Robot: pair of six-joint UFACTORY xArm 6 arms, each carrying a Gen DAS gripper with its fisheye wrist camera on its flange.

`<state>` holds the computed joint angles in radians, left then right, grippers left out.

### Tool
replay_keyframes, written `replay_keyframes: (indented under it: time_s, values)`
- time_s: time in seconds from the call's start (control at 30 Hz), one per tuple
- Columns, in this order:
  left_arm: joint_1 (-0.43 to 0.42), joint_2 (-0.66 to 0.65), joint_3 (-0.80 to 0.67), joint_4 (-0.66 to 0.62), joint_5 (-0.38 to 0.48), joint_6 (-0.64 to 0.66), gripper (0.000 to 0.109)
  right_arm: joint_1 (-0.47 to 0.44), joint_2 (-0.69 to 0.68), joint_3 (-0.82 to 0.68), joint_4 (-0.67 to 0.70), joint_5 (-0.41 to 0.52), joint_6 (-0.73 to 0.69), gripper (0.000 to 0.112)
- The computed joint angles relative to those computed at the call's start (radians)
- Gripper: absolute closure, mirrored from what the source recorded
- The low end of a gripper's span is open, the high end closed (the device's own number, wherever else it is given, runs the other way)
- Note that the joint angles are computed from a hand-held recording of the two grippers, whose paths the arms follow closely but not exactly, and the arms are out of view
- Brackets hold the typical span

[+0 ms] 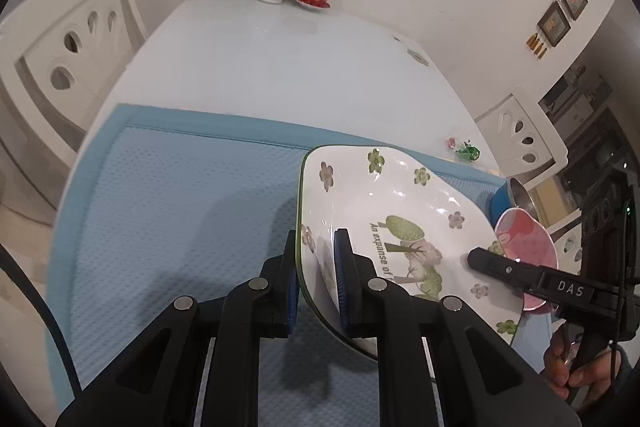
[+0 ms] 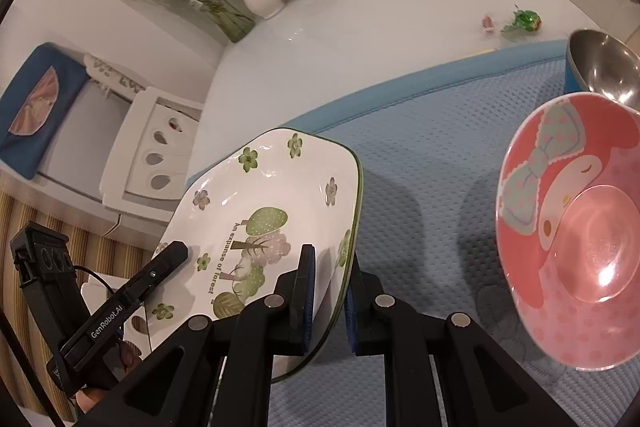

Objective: Organize plates and bowls
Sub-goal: 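Lift the hexagonal plate with both tools toward the plate stack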

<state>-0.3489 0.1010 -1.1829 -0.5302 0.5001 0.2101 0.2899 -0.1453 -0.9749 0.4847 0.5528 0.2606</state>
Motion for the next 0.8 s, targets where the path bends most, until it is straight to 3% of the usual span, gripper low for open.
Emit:
replay_keyframes:
  time_s: [0.2, 0.53, 0.8]
  values:
    - [0.015, -0.073, 0.061, 0.073, 0.003, -0.064, 0.097, 0.031, -0.02, -0.005, -0.021, 0.033, 0.023, 0.099]
    - [0.055, -0.209, 0.186, 0.03, -0.015, -0.054, 0.097, 0.103, -0.069, 0.009, -0.048, 0.058, 0.085, 0.098]
    - [0.09, -0.304, 0.256, 0.038, 0.018, -0.048, 0.097, 0.165, -0.106, 0.033, -0.067, 0.057, 0.138, 0.098]
